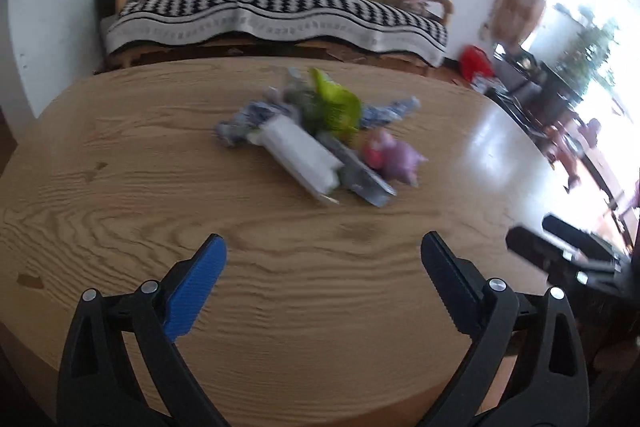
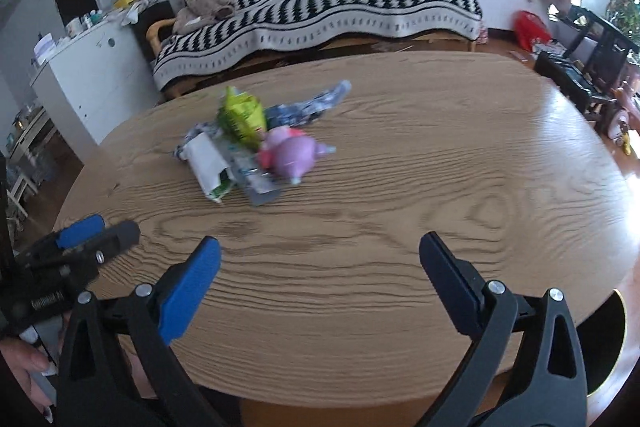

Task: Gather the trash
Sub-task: 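Swing both tools back over the remaining trash on the table, then grasp the white paper box with the left tool while the right tool grasps the purple toy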

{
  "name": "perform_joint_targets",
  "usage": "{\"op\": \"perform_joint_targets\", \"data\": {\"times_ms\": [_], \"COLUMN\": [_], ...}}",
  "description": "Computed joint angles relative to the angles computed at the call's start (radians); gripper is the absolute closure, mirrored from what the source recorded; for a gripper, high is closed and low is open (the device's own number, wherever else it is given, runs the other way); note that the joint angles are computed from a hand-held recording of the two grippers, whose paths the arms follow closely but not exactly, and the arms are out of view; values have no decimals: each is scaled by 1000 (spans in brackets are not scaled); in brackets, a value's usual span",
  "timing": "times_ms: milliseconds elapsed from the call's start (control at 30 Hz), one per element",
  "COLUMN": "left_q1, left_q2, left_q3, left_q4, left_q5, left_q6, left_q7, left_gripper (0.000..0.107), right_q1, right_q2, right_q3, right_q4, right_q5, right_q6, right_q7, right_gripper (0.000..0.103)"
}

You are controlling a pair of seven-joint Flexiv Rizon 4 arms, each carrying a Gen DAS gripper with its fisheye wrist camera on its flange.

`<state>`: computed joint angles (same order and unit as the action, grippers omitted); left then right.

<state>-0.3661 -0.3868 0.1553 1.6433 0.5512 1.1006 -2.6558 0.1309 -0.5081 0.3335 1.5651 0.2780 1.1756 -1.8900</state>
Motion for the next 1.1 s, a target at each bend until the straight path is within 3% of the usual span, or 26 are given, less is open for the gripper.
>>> {"op": "perform_joint_targets", "data": {"times_ms": [133, 700, 967, 1100], "left_q1": [12, 41, 87, 116], "left_q2": [24, -46, -129, -183], "left_q3": [20, 20, 2, -2], "left_q4": [24, -51, -84, -95], "left_q5": [23, 65, -89, -222], "left_q6": [-2, -40, -6, 42], "left_q7": [-51, -13, 39, 40], "left_gripper": [12, 12, 12, 12], "right_q1": [55, 25, 20, 18], "right_q2": [-34, -81, -143, -229], "right_q3": [-27, 5, 19, 24], "right_q4": [-16, -69, -159, -300], "right_q5": [-43, -60, -70, -55], "right_q6": [23, 53, 31, -69], "right_q7": [59, 57, 52, 88], "right_gripper": [7, 7, 7, 7]}}
